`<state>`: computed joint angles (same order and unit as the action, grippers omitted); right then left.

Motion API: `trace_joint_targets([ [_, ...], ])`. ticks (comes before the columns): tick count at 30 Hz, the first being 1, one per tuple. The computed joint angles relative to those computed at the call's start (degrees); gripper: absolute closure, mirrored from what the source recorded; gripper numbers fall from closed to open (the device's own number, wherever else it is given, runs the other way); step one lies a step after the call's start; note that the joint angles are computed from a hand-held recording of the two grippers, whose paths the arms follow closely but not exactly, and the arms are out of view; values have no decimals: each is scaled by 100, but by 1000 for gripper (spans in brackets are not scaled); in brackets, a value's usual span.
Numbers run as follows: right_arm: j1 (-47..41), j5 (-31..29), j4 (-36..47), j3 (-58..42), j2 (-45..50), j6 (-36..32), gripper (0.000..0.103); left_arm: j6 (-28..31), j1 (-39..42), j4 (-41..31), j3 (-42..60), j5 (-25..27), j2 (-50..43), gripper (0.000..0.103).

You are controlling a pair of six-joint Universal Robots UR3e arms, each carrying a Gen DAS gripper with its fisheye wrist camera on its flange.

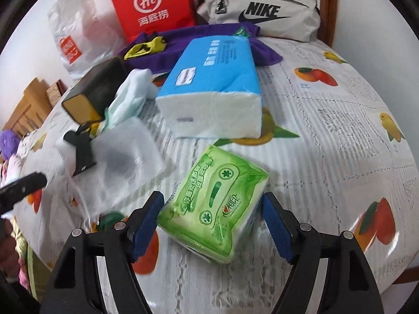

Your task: Organize soft objects

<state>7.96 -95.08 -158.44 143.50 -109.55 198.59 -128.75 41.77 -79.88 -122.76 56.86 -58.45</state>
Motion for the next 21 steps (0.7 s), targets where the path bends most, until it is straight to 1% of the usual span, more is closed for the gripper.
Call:
trace_joint_targets([
  [2, -25, -19, -86, -19, 77, -46, 29, 48, -1, -91, 16, -74, 7, 27],
  [6, -53, 13, -222, 90, 1, -290, 34, -156, -208, 11, 53, -109, -116, 27],
  [10, -182, 198, -22, 174, -318, -481, 34, -395, -560, 5, 106, -87, -42, 27],
  [14, -265, 240, 175, 253, -678, -711, 34, -568, -875, -80, 193, -200, 239, 27],
  [16, -412, 316, 322, 329, -947, -879, 34, -863, -1232, 233, 230, -160, 212, 27],
  [18, -695, 516, 578, 437, -1319, -1062, 34, -1362, -1701, 927, 207, 65, 18, 27],
  [20, -1094, 775, 906, 578, -1792, -1279, 34, -1996, -2347, 1882, 193, 550, -398, 27],
  [21, -1261, 880, 1048, 624, -1973, -1372, 34, -2197, -2577, 2171, 219, 737, -597, 27],
])
